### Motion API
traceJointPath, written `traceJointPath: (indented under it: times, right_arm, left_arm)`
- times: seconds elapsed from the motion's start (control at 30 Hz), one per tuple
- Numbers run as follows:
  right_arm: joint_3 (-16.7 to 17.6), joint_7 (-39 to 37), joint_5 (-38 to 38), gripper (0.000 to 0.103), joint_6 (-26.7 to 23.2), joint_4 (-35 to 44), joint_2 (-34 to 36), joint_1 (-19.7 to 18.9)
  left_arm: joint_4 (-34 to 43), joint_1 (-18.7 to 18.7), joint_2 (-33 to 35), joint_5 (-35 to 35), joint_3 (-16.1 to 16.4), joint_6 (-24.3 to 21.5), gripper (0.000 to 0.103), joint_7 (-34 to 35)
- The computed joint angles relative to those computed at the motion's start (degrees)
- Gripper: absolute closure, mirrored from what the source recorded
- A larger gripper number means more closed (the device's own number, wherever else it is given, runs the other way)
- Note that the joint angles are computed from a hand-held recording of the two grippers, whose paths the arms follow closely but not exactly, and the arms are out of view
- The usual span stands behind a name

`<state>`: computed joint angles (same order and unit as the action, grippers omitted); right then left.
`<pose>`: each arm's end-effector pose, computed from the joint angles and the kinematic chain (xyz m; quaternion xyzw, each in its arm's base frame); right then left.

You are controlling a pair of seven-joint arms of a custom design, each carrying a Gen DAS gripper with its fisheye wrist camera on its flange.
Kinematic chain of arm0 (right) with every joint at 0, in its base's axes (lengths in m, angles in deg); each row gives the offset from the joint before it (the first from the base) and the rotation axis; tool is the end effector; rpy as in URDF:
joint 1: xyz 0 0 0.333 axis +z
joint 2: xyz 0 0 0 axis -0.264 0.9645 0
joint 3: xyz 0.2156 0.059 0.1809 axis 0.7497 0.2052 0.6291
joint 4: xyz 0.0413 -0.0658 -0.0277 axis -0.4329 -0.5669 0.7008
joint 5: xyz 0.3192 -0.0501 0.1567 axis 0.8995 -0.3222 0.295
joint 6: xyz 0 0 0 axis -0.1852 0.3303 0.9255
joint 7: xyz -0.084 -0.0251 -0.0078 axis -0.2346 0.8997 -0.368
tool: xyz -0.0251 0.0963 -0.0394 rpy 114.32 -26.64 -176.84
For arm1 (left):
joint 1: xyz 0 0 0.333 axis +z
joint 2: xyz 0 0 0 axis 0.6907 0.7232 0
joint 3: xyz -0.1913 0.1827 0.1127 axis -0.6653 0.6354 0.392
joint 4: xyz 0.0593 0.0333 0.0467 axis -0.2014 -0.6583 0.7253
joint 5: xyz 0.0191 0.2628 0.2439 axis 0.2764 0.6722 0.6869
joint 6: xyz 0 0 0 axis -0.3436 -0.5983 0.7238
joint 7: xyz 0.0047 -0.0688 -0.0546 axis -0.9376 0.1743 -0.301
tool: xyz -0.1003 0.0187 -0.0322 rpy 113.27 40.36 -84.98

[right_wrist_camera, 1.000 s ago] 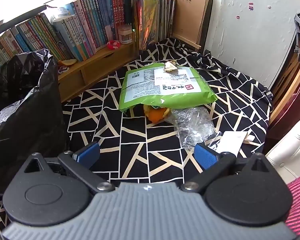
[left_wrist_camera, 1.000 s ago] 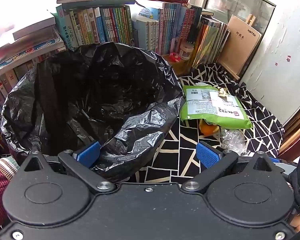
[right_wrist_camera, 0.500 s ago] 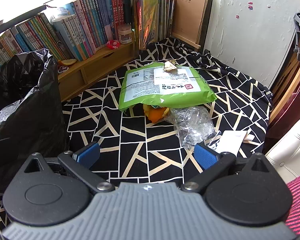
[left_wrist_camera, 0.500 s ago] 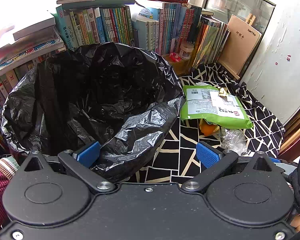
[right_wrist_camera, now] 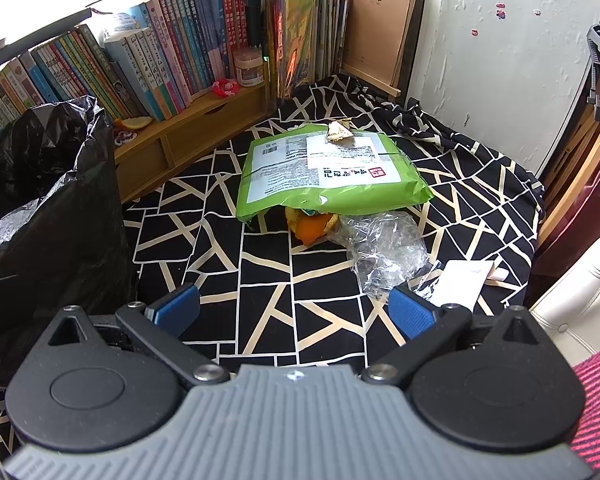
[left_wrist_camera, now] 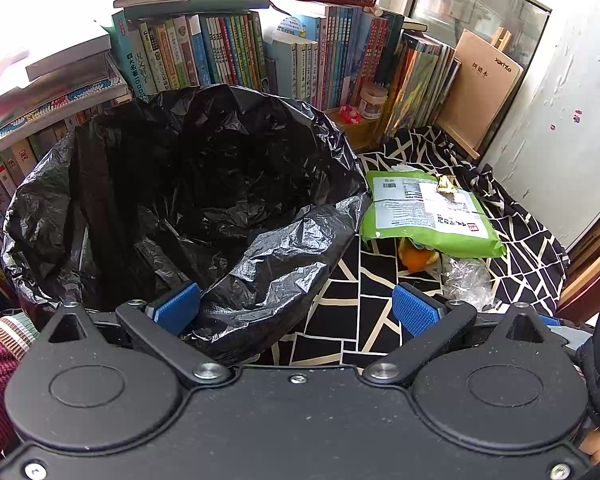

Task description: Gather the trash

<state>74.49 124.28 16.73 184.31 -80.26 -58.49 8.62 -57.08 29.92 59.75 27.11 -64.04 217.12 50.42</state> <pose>0.4400 0.2851 0.5223 -0.5865 0.7293 -0.2860 0.2057 0.4809 -0.2436 0.5607 -0.6820 0.6420 -0.2896 0.1971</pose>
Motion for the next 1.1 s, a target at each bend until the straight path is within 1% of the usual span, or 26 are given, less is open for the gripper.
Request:
traceJointPath:
  times: [1.1]
  right_arm:
    - [-0.12, 0.03, 0.07, 0.0, -0.12, -0.11, 0.15, -0.01]
  left_arm:
    - [0.04, 0.01, 0.0, 0.11, -0.04, -0.08, 0.001, -0.04]
